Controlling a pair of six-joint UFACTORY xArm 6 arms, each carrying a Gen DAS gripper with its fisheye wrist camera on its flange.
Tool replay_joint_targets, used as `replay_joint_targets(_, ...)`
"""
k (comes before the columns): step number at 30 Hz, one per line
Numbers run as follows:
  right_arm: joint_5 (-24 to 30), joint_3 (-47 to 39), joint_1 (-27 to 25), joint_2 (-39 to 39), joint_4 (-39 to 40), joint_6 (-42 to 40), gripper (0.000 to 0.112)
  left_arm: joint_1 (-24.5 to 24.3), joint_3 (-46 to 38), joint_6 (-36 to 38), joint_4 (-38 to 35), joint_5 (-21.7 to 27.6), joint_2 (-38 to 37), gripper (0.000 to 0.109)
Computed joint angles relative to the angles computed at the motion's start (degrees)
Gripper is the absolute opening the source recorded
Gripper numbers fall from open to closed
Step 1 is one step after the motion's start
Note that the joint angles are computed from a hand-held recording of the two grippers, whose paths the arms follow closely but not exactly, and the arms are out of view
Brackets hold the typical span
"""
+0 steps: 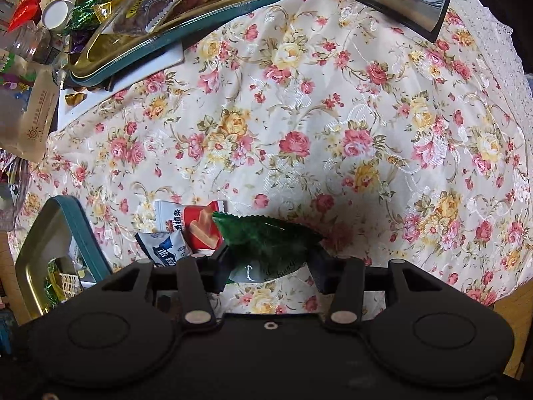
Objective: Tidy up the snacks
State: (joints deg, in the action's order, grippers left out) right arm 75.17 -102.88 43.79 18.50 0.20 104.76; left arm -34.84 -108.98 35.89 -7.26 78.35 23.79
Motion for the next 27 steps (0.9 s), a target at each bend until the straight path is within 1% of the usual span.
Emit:
replay_joint_targets(2,-0.05,0.25,0.07,-0.34,0.13,-0.01,0.05,-0.11,1.42,1.41,0.59,-1.17,-0.59,0.031)
replay_joint_targets(6,-0.14,0.78,0.12,-0.78,0.32,-0.18,0.05,-0.07,1.08,2.22,0.28,0.15,0.0,0.031)
replay_joint_targets(10,-0.03,1.11,0.1,-1.14,0.2,-0.11,0.05,-0.61,2.74,2.21,0.72,-1.21,-0.8,0.032)
replay_joint_targets(12,0.6,0.46,0.12,-0.78,0.03,-0.28,0.05,-0.63,2.87,1.61,0.24,-1.07,-0.9,0.036)
replay_joint_targets(13,0.75,0.29,0.11,-0.64,0.05,-0.41,0.05,-0.77,3.29,1.63,0.29,-1.27,-1.14,0.04)
replay_joint_targets(18,0.88,-0.2,0.06,-0.12,0.29,-0.73,0.05,-1.54,7.05,2.3,1.69,-4.01,-3.35,0.043)
replay_joint_targets(21,0.82,-0.16,0.02,-0.09,0.37,-0.99,0.05,-1.5,6.8,1.72,1.36,-3.67,-3.21,0.047)
replay_joint_targets(27,0.78,-0.21,0.0,0.07,0.67,-1.5,0.05,-1.88,8.6,1.99,2.48,-5.07,-4.46,0.049)
